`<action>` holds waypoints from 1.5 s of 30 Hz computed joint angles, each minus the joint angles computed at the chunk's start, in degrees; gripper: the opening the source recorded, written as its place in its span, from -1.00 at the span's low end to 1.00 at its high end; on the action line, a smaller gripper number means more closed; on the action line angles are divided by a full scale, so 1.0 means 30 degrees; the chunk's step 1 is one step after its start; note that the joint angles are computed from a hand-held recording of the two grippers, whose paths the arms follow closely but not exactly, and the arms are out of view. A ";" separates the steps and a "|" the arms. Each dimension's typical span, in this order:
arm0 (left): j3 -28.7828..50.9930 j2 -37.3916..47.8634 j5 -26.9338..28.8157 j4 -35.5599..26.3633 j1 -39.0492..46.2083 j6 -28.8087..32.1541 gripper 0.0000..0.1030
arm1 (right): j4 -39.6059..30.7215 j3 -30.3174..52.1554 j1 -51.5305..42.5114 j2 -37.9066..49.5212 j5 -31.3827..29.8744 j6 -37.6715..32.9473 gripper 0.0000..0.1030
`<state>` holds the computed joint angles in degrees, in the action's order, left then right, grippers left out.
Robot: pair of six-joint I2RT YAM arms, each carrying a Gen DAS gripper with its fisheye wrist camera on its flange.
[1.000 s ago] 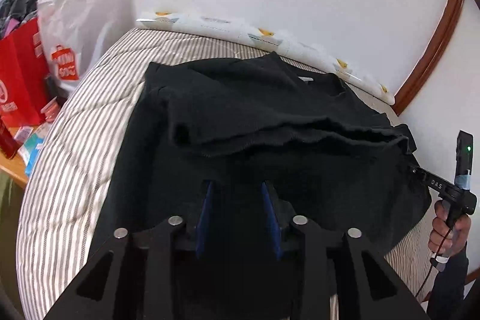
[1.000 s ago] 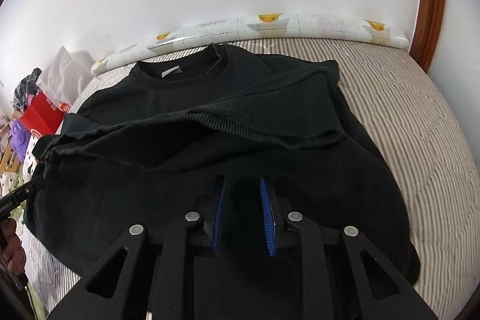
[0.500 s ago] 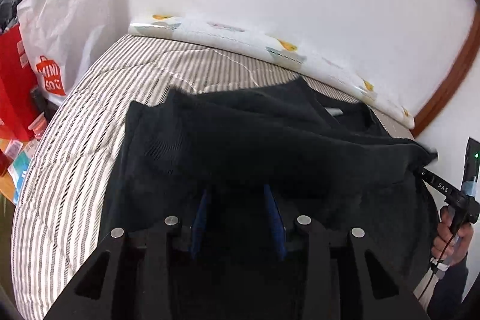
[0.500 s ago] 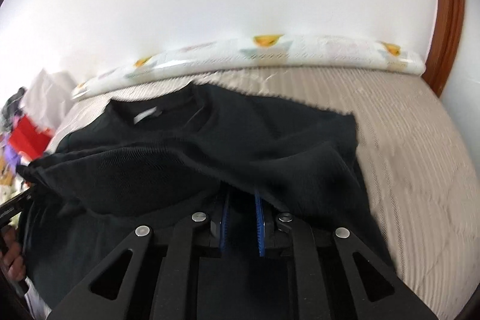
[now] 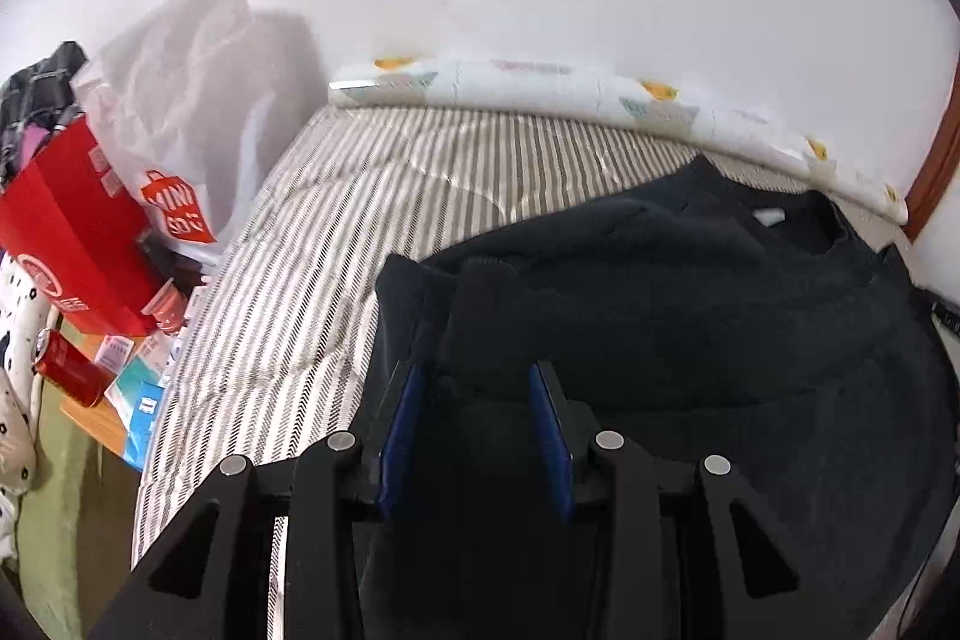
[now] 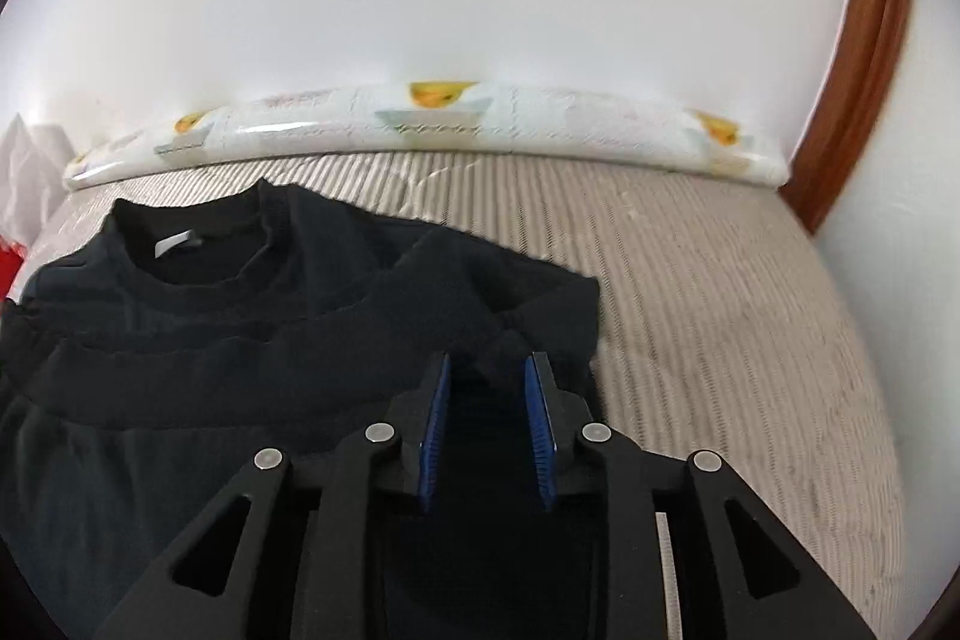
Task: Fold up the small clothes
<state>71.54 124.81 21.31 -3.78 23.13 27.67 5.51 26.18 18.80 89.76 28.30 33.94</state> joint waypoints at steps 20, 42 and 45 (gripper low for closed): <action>-0.0544 -0.0622 0.0410 0.0370 -0.0188 -0.1519 -0.72 | 0.1764 -0.1208 -0.2944 0.0117 -0.2337 -0.1088 -0.96; -0.6723 -0.4849 0.3197 -0.1253 0.5519 0.3845 -0.48 | -1.4103 0.2016 1.2931 -0.3011 0.5144 1.3255 -0.22; -0.6843 -0.4778 0.4265 -0.2372 0.7178 0.5401 -0.41 | -1.3634 0.4447 1.4368 -0.0270 0.5154 1.3336 -0.12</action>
<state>51.01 110.48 34.11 -10.90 44.67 43.87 -35.39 39.52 61.90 88.95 43.76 73.95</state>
